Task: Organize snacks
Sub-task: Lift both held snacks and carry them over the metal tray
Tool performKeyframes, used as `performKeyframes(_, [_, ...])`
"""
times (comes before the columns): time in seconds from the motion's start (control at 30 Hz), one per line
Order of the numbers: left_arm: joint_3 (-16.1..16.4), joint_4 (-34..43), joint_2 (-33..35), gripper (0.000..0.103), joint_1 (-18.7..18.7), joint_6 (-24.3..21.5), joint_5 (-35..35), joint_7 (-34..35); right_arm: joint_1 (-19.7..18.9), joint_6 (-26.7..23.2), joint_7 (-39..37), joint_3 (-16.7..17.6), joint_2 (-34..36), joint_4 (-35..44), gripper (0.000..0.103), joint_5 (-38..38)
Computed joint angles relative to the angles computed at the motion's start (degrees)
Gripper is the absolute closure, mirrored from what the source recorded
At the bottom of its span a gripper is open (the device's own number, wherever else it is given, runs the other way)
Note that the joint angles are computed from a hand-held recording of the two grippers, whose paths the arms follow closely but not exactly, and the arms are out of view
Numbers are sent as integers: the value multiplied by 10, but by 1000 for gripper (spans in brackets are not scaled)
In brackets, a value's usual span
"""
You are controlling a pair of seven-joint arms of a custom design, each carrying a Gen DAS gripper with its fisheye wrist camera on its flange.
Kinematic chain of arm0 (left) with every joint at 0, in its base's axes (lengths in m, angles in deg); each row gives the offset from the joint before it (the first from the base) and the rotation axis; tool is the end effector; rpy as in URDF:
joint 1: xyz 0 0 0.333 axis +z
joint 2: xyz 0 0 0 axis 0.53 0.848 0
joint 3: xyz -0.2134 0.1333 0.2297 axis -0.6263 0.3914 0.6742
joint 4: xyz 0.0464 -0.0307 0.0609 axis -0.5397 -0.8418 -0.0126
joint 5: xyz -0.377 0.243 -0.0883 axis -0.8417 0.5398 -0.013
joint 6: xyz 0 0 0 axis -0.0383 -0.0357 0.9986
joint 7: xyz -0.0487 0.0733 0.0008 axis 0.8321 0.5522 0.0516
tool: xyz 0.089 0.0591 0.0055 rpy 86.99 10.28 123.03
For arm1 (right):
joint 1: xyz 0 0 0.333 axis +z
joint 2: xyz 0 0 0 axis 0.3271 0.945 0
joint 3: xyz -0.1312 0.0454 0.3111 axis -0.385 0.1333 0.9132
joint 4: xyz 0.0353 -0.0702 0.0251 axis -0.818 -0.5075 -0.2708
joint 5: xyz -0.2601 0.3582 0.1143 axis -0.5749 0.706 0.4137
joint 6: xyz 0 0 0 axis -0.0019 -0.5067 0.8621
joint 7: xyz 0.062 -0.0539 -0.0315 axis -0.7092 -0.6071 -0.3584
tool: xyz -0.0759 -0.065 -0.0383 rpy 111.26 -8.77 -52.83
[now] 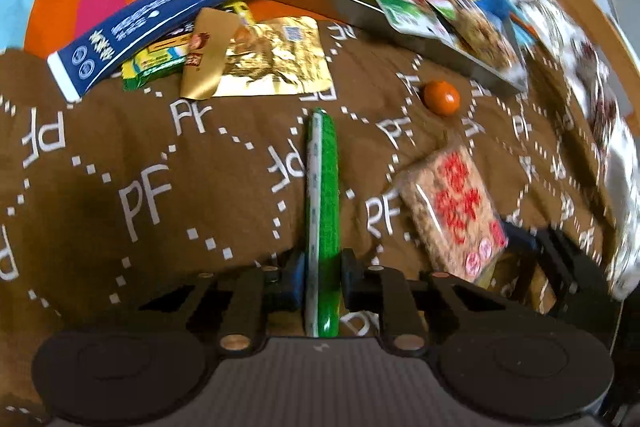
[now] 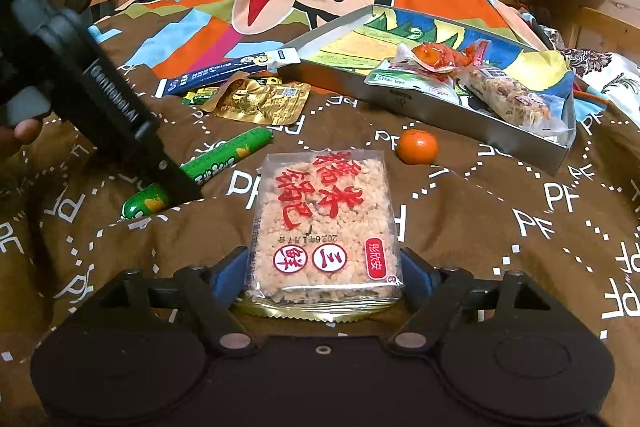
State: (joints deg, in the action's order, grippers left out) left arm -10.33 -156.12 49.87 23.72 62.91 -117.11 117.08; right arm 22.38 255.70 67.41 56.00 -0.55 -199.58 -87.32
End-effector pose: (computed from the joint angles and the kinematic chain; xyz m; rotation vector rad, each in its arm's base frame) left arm 0.6085 -0.2298 0.4741 1.6673 -2.3747 0.7022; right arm 0.4526 0.1431 0.4433 -1.8407 1.5909 -0.6434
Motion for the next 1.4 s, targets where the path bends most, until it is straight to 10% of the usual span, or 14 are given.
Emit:
performKeyframes(0.5, [-2, -40, -32, 85, -14, 45, -20, 20, -19, 14, -31, 25, -20, -11, 28, -35])
performKeyframes(0.8, [14, -78, -67, 85, -29, 77, -84, 58, -161, 90, -76, 159, -59, -29, 28, -89])
performKeyframes(1.4, [-25, 33, 24, 85, -54, 282, -170, 125, -370, 173, -188, 290, -13, 69, 28, 30])
